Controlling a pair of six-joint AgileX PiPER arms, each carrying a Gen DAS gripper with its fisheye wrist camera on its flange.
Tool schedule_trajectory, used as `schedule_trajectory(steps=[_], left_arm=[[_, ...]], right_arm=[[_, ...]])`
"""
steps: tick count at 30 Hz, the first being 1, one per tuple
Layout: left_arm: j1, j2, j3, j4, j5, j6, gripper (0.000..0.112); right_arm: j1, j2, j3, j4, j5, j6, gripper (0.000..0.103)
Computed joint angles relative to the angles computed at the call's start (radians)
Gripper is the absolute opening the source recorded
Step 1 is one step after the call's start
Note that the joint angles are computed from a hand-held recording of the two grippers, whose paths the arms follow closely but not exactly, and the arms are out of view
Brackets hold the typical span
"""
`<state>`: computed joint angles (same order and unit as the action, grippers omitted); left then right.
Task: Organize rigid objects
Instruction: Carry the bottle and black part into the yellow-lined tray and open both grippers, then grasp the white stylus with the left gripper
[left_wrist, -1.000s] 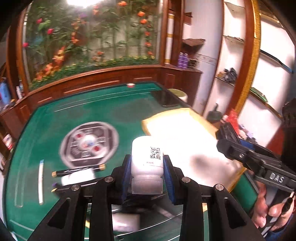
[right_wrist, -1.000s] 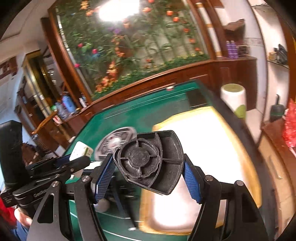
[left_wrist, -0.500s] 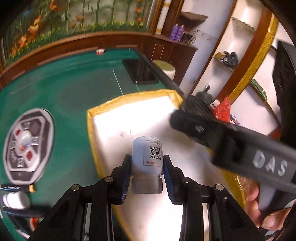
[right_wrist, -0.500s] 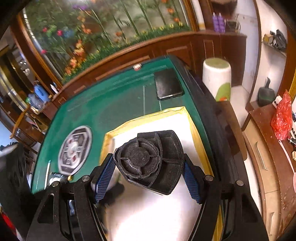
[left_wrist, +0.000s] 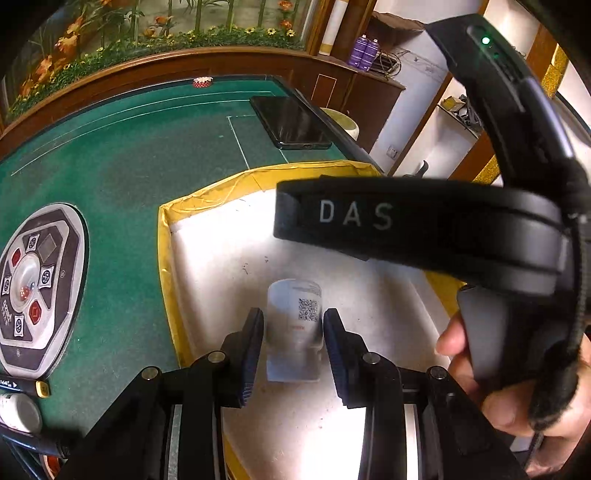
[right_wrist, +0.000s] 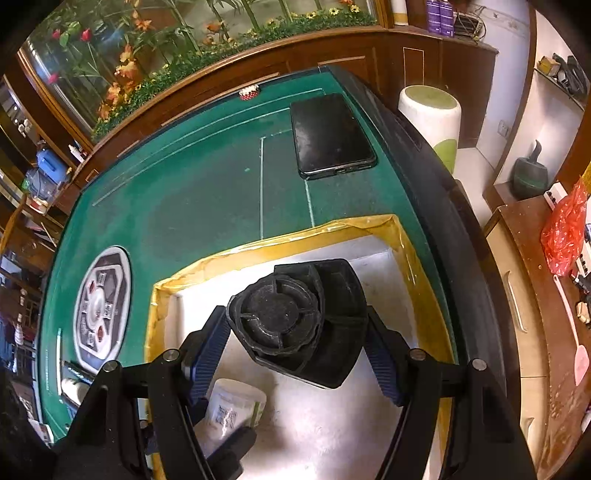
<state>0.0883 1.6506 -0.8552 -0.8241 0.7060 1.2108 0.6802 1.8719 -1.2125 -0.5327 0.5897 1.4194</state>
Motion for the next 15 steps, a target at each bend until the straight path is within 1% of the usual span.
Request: schedule_trajectory(steps=[4,7,11,15], left_arm=[[0.023,0.008,-0.012,-0.007,0.021,0.016,0.035],[0.047,0.008,-0.016,-0.009,0.049,0.022,0.041],[0.099,-0.013,-0.019,-0.018,0.091,0.051,0.054],[0.142,-0.049,-0.010,-0.013,0.137,0.065,0.055]], right_arm=[[-0.003,0.010,-0.006,-0.013,0.011,0.008,0.070],[0.002,0.013,-0.009,-0.028,0.011,0.019,0.070],[0.004,0.009,-0.009,-0.025,0.009,0.015,0.071],[0.016,-0.042,0.038,-0.056,-0.012,0.077,0.071]])
